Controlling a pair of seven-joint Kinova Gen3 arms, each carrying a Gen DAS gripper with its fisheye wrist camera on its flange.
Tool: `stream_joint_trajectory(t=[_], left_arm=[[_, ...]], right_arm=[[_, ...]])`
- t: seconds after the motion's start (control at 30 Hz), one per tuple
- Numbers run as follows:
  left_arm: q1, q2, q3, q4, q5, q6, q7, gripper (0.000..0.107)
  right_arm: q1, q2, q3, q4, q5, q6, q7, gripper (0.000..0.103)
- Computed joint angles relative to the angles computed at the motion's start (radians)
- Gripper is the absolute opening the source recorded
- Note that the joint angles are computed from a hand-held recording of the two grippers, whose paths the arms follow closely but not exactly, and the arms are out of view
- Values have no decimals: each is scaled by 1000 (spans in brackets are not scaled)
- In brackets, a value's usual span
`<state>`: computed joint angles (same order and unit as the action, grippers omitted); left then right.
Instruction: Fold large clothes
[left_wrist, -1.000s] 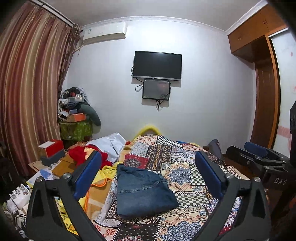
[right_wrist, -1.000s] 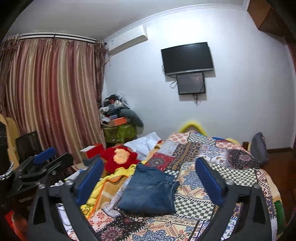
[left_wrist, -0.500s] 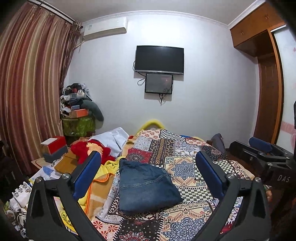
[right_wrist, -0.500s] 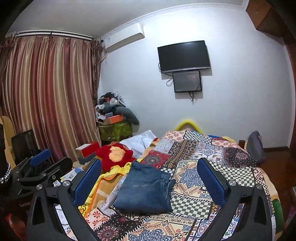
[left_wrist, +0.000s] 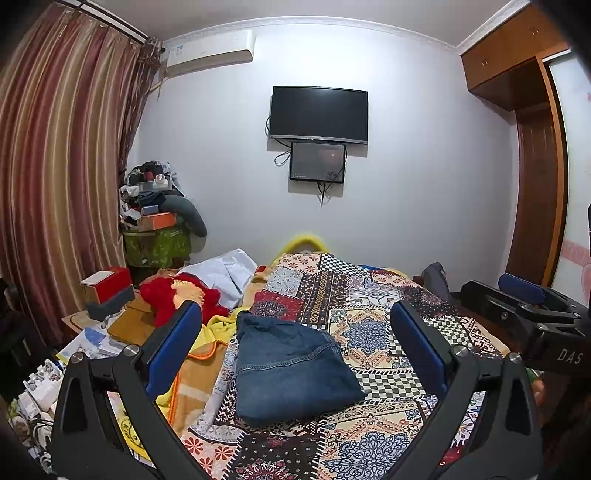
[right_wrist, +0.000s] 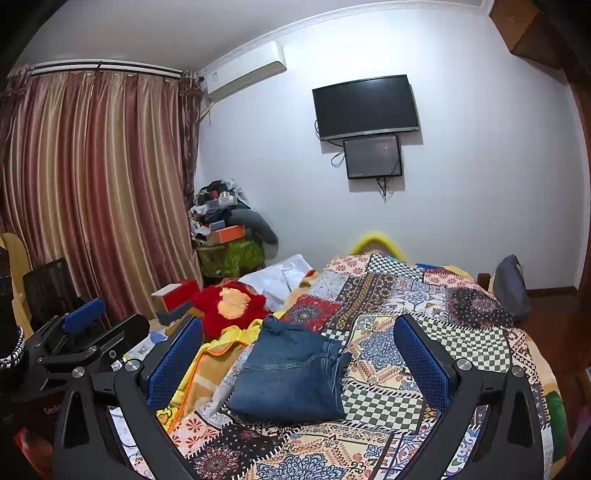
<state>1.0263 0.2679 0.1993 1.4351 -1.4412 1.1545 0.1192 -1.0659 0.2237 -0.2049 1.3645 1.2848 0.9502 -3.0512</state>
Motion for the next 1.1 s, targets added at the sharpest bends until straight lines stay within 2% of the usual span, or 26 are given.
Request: stream_joint_trajectory(t=[0.9, 1.1], left_arm=[[-8, 0, 2, 1, 4, -9, 17, 103], [-23, -11, 2, 8, 21, -54, 28, 103]], right_arm=[[-10, 9, 6, -9, -4, 13, -3, 103], [-10, 9, 6, -10, -4, 12, -3, 103]])
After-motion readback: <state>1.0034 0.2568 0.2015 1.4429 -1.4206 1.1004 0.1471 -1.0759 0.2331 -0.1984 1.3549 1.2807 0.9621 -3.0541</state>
